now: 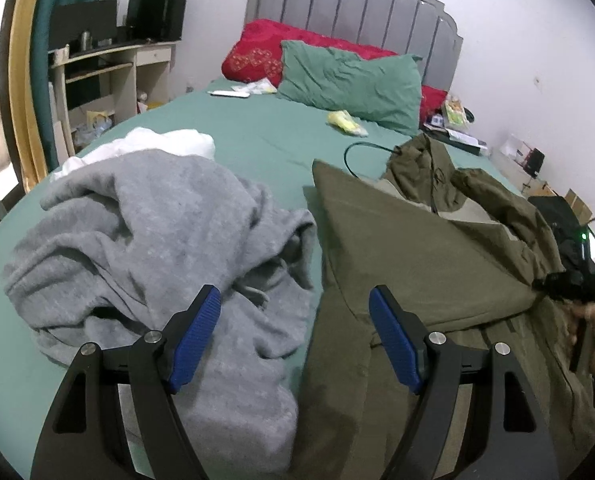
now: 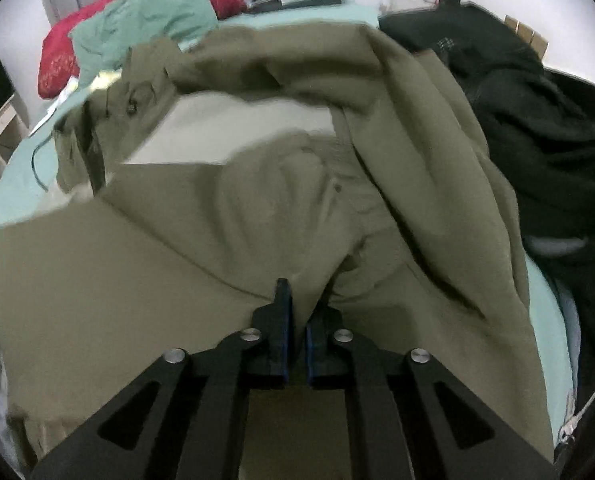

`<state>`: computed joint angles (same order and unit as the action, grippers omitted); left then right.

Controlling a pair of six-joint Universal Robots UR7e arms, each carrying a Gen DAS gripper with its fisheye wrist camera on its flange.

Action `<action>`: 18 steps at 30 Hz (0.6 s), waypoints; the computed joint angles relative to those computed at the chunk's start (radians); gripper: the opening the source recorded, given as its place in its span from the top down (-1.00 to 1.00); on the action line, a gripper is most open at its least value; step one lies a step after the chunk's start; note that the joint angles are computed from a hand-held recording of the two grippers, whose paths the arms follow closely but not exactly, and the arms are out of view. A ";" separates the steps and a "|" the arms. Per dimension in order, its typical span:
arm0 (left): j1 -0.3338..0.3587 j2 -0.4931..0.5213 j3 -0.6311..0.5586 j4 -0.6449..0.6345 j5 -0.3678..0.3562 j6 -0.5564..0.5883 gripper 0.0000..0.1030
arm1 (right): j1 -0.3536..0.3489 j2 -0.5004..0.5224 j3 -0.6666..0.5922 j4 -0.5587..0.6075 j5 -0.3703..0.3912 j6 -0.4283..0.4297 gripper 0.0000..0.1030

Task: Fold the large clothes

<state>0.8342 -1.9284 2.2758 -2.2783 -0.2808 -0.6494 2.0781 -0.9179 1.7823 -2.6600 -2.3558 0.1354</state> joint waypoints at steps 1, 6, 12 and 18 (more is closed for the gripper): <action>0.000 0.000 0.002 0.000 0.001 -0.001 -0.55 | 0.009 -0.022 0.020 -0.002 -0.028 -0.031 0.55; -0.002 -0.010 0.001 0.003 0.015 0.010 -0.55 | 0.045 0.053 -0.052 -0.357 -0.102 -0.436 -0.15; 0.007 0.016 0.006 -0.122 0.075 0.123 -0.55 | 0.052 0.275 -0.355 -0.710 -0.129 -0.862 -0.68; 0.036 0.030 0.010 -0.196 0.100 0.180 -0.55 | 0.000 0.471 -0.648 -0.440 -0.083 -0.936 -0.68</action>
